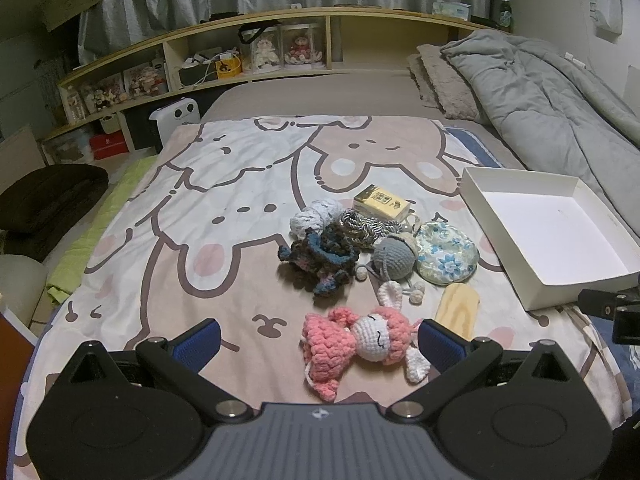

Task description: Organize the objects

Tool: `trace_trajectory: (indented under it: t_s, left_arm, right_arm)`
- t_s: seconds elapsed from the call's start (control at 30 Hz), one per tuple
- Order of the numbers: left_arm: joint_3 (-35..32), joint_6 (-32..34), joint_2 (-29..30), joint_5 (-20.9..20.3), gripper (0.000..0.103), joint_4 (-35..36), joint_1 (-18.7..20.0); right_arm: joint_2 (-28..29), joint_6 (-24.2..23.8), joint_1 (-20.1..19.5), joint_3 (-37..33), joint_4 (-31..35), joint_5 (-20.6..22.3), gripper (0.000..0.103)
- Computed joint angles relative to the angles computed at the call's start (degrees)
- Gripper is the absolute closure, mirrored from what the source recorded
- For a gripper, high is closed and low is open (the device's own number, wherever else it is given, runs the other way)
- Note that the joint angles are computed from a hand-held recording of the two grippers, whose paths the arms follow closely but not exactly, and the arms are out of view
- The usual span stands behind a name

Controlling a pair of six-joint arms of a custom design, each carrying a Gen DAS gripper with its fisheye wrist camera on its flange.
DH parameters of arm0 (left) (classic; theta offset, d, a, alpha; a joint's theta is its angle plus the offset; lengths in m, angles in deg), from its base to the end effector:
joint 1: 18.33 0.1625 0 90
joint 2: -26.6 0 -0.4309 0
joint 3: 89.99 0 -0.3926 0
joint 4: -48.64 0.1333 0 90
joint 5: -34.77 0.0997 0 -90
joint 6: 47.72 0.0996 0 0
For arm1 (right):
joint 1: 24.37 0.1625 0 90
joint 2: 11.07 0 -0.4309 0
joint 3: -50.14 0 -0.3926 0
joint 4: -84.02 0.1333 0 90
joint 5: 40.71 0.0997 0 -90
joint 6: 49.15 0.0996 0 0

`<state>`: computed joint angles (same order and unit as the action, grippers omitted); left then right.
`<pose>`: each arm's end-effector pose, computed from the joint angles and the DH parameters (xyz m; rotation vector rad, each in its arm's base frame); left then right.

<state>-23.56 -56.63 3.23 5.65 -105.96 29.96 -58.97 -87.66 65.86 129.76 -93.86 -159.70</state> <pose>-0.3631 -0.7385 0.0569 0.3785 2.1420 -0.9148 0.0880 -0.7504 0.3101 0.4442 -2.1802 0.9241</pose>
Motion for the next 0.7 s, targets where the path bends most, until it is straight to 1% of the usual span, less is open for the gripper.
trace_trajectory:
  t_s: [0.2, 0.3, 0.4, 0.53, 0.7]
  left_arm:
    - [-1.1, 1.9, 0.3, -1.3, 0.000, -2.4, 0.5]
    - [-2.4, 3.3, 1.1, -1.3, 0.000, -3.6, 0.8]
    - [-4.1, 2.3, 1.9, -0.7, 0.000, -2.8, 1.2]
    - [-5.3, 1.0, 2.4, -1.0, 0.000, -1.0, 1.9]
    - [-7.2, 1.7, 2.8, -3.1, 0.000, 0.2, 3.2]
  right_arm:
    - [1.3, -1.7, 0.5, -1.6, -1.6, 0.3, 0.000]
    - [2.0, -2.6, 0.6, -2.6, -1.9, 1.8, 0.000]
    - [2.5, -3.0, 0.5, -4.1, -0.4, 3.5, 0.000]
    - [3.7, 0.1, 0.6, -6.9, 3.1, 4.2, 0.000]
    - [5.4, 5.1, 0.3, -10.8, 9.6, 6.0, 0.000]
